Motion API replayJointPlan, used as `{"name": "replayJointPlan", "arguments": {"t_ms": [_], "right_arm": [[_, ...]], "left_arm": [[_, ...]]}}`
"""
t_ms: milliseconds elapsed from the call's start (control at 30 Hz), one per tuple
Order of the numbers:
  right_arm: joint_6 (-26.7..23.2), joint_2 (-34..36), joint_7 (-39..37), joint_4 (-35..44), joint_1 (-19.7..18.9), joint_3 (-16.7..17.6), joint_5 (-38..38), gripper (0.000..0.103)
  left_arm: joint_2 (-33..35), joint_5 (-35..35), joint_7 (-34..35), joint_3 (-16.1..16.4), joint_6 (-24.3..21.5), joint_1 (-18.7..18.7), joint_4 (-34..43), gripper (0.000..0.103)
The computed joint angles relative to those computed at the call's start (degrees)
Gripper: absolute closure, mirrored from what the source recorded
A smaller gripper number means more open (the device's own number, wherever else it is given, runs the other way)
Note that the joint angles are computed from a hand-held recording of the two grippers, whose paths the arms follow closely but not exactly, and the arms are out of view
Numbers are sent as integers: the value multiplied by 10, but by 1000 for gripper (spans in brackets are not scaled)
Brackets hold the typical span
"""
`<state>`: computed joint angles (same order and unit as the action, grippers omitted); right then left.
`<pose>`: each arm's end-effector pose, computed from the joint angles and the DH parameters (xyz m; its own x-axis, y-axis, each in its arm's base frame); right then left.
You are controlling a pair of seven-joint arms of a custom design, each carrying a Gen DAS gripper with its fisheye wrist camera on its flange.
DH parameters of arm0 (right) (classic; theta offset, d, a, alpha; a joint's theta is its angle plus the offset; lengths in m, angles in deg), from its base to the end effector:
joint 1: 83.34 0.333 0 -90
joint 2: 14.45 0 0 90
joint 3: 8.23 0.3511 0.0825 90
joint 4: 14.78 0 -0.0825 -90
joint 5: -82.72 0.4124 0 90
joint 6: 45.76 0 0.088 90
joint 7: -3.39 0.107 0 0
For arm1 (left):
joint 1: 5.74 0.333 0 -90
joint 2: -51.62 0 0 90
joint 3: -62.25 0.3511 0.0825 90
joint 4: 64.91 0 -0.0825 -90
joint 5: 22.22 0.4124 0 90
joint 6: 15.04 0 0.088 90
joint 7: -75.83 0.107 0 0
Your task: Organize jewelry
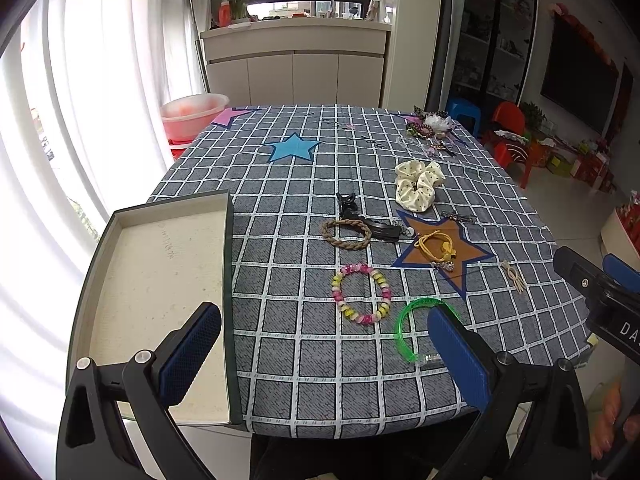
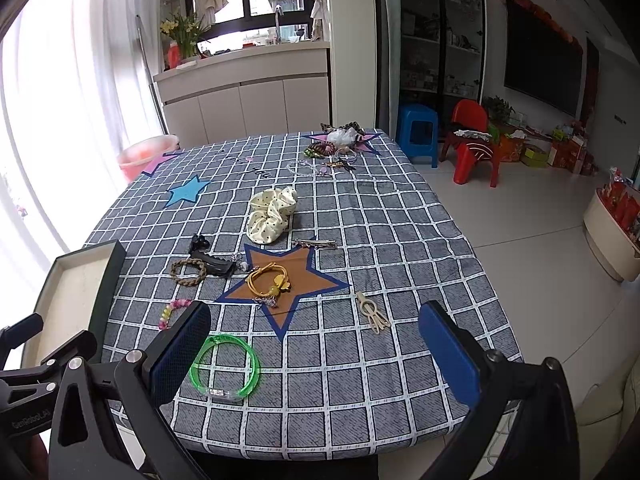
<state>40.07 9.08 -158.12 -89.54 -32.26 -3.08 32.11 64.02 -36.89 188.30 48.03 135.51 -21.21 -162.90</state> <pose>0.4749 0.5288 0.5593 -0.7546 -0.6538 -0.0551 -0.3900 0.5145 -0.7636 0.6242 -0.3299 0.5700 -0.6597 -0.7508 0.0333 -0.5691 0.4701 -0.6746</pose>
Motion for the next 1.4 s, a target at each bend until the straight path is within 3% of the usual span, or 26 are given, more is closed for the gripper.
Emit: {"name": "replayJointPlan", "arguments": {"t_ms": [1400], "right_arm": [[12, -2, 2, -8, -5, 1, 5, 0]], "left_arm": [[4, 15, -15, 3, -3, -3, 3, 0]]}}
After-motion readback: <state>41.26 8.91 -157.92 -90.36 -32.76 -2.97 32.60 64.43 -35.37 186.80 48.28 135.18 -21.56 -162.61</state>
